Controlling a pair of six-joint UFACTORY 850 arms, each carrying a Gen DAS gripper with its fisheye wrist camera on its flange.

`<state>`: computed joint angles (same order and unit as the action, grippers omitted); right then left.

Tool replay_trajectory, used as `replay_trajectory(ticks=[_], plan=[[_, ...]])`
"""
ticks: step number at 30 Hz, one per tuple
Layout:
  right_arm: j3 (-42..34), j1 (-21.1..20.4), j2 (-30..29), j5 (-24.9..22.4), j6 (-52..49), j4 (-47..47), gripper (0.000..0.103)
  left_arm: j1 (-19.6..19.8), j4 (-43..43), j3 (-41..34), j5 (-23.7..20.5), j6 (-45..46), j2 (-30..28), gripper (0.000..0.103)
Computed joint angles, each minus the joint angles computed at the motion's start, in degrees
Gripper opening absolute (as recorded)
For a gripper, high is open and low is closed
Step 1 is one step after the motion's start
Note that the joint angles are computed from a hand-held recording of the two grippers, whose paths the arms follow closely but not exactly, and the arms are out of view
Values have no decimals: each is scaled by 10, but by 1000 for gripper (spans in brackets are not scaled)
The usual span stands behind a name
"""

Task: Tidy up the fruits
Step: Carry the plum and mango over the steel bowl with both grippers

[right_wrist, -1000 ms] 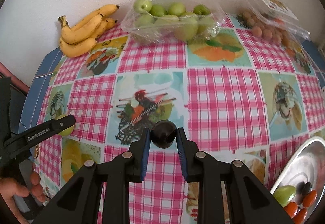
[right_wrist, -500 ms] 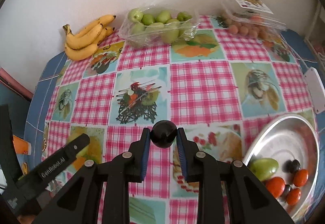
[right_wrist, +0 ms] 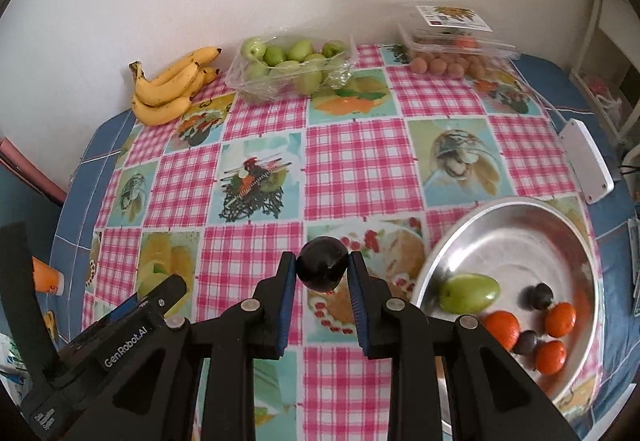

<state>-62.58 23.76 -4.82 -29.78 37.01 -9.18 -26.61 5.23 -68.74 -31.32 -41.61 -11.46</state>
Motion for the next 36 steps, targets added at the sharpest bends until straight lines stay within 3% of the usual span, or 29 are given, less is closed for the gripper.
replay_trajectory(ticks=[7, 16, 25, 36], plan=[[39, -14, 42, -19, 15, -19, 27, -38, 6, -14, 1, 10, -2, 58], [84, -67, 84, -47, 28, -29, 27, -89, -3, -44, -6, 44, -29, 58], [115, -128, 115, -45, 6, 0, 27, -138, -24, -75, -13, 97, -56, 58], [134, -171, 128, -35, -26, 42, 27, -167, -42, -101, -16, 142, -85, 58]])
